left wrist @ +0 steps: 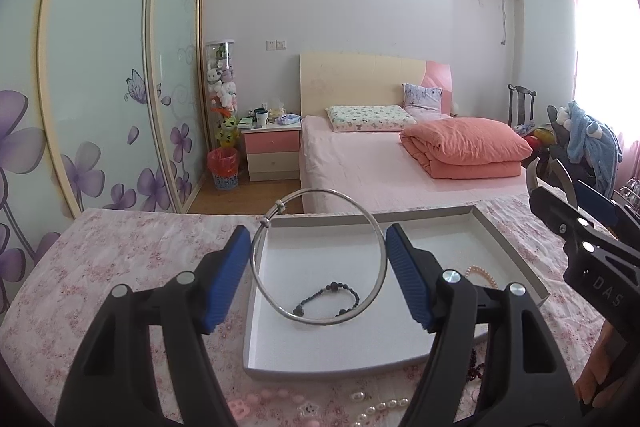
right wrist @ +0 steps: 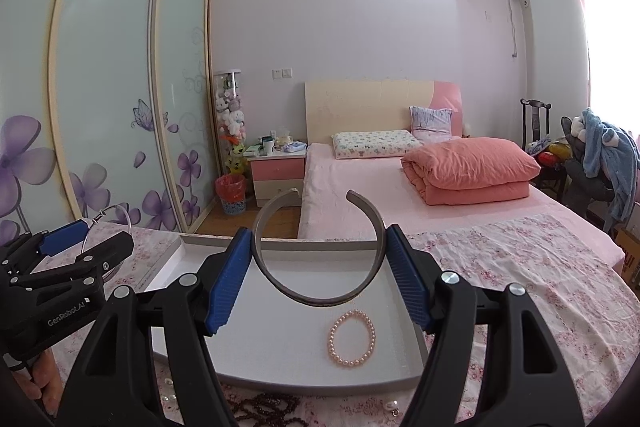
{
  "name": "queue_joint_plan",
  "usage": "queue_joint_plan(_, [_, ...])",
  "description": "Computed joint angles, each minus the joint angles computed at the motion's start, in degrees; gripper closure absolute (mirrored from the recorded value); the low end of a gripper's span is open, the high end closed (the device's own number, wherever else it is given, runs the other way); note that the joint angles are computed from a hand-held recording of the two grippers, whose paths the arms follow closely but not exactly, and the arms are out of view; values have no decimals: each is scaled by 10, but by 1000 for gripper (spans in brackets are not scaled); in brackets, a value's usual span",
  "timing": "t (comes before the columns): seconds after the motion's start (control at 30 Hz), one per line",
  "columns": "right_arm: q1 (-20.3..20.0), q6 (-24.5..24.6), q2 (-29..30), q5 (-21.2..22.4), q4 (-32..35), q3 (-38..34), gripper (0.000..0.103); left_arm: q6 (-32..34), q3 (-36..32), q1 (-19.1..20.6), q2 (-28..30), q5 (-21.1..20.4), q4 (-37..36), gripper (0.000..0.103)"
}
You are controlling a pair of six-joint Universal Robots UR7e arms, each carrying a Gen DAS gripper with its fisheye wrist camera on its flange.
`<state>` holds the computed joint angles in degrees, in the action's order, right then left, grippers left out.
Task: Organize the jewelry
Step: 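Lift both silver bangles and carry them over the white tray, then open both tools to release the bangles into the tray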
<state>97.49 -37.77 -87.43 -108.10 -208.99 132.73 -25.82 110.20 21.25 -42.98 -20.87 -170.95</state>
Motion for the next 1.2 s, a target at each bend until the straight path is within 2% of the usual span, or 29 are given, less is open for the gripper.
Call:
queue_joint_plan(0.37, [-16,10,44,-18,37,-33,35,45,-28,37,31,-39,-43,35])
queue_joint_plan(0.57, [-26,28,55,-24,86,-48,35,35,-43,58,39,-75,-17,35])
queue_joint_plan(0.87, [-41,59,56,-26,147,-62,34,11,-47,82,34,-107,20,34])
queue_joint_plan(0.97, [-45,64,53,-22,153,-63,28,4,-47,88,31,-115,26,31])
queue_joint_plan(1.07, [-45,64,49,-19,147,-61,28,-5,-48,91,26,-119,29,30])
queue_joint_plan(1.2, [-42,66,43,-16,142,-61,28,-15,-45,85,20,-96,31,30])
